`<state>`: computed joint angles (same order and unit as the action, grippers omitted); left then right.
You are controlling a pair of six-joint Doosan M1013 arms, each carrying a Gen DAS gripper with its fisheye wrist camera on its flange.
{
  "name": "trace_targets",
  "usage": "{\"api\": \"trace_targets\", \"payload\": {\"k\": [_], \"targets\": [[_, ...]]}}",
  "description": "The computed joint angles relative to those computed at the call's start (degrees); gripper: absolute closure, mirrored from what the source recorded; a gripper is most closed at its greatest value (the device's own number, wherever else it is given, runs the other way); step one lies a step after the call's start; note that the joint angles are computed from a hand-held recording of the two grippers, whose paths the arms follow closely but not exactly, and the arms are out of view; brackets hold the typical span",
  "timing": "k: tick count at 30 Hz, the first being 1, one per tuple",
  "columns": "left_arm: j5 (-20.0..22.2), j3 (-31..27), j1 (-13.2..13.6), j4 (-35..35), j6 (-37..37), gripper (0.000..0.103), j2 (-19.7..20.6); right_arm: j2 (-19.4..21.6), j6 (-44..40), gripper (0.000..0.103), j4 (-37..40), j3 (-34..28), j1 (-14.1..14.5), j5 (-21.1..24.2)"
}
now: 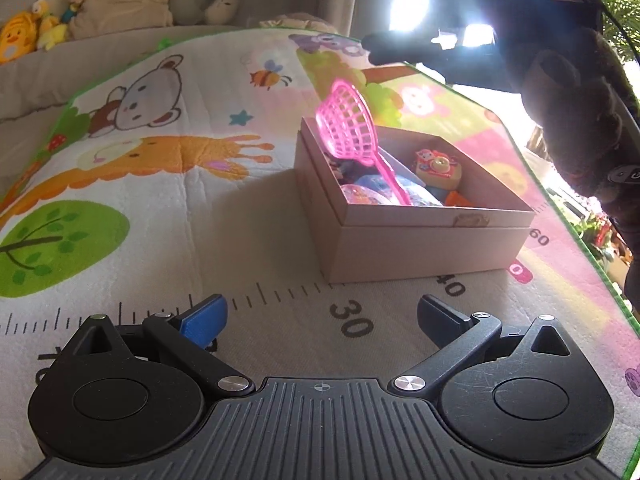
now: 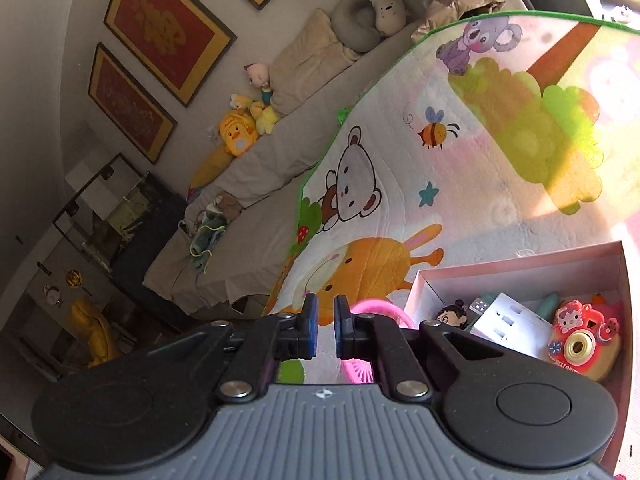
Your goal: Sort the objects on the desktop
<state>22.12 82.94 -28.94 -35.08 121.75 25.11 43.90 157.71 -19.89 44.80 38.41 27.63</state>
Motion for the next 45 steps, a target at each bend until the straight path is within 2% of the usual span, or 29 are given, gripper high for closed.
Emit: {"api": "trace_targets", "payload": {"k": [2,3,5,6,7,8,10,11,14,16,17,18,20,24,28,29,30,32,34,37,39,41,45], "targets": [[-0.32,-0.04,0.08,1.97,-2.26,0.000,0.02,1.06,2.37,0.095,-5.06,-2.09,0.51,7.01],[-0.28,-0.21,0.09,3.21,-3.88,0.000,0.15,1.81,3.74,0.095,-9.86,-3.69,1.23,12.67],[0.20,-0.76,0.11,5.05,-6.63,0.000,0.56,5.14,2.34,0.091,-18.85,-10.27,3.26,27.36],[0.66,-1.08,0.12,5.21,-7.12,0.000,0.78,6.83,-1.04,0.091,-24.05,-12.92,4.54,33.10],[1.02,-1.31,0.07,5.28,-7.33,0.000,0.95,7.95,-3.57,0.089,-26.25,-14.85,5.26,35.83],[1.34,-1.48,-0.02,5.29,-7.27,0.000,1.08,8.03,-5.69,0.085,-26.88,-14.89,5.75,35.57],[1.46,-1.52,-0.34,6.30,-7.46,0.000,1.11,7.48,-7.99,0.066,-26.70,-13.73,6.33,32.08],[1.08,-1.38,-0.62,8.27,-8.58,0.000,1.01,8.00,-9.96,0.063,-27.16,-14.58,6.69,32.05],[-1.76,-0.31,-2.25,24.58,-19.58,0.000,0.38,11.24,-13.30,0.047,-29.50,-20.58,8.04,38.16],[-2.86,0.43,-2.81,31.55,-23.38,0.000,0.00,9.65,-9.15,0.020,-30.71,-17.23,9.16,38.09],[-3.46,0.84,-2.97,33.72,-24.42,0.000,-0.21,8.57,-6.63,0.013,-31.69,-14.82,9.86,37.49],[-4.08,1.26,-3.09,35.78,-25.99,0.000,-0.42,7.09,-3.20,0.001,-32.99,-11.47,10.82,36.51],[-4.92,1.86,-3.25,39.43,-29.98,0.000,-0.71,5.21,2.22,0.000,-34.19,-7.01,12.21,36.14],[-4.89,1.94,-3.82,50.27,-43.20,0.000,-0.60,2.77,15.97,0.000,-31.89,-0.92,13.90,39.52],[-0.47,-0.09,-3.80,47.70,-41.99,0.000,0.76,0.89,27.24,0.000,-22.97,4.55,13.05,37.87],[-0.93,-0.01,-3.69,47.62,-43.46,0.000,0.84,1.33,27.52,0.000,-25.27,4.11,13.67,38.78],[-0.46,-0.32,-3.73,48.24,-44.75,0.000,1.01,2.76,25.01,0.000,-26.44,1.99,14.17,42.03],[-0.53,-0.62,-3.95,51.15,-48.20,0.000,1.35,5.66,17.82,0.000,-25.55,-3.18,14.32,46.89],[-0.62,-0.95,-3.92,51.13,-48.82,0.000,1.67,9.05,9.20,0.000,-25.56,-8.61,14.30,51.17],[-0.92,-0.98,-3.61,48.65,-47.43,0.000,1.74,10.32,8.28,0.000,-26.05,-10.91,13.93,52.50],[-1.00,-0.85,-3.65,48.84,-47.65,0.000,1.70,9.84,11.02,0.000,-25.99,-9.79,13.36,51.27],[-0.94,-0.96,-3.70,49.36,-47.96,0.000,1.78,10.53,11.51,0.000,-27.27,-10.71,13.28,52.72],[-0.81,-0.98,-3.76,49.89,-48.38,0.000,1.77,10.00,13.71,0.000,-29.41,-8.84,13.58,51.47]]}}
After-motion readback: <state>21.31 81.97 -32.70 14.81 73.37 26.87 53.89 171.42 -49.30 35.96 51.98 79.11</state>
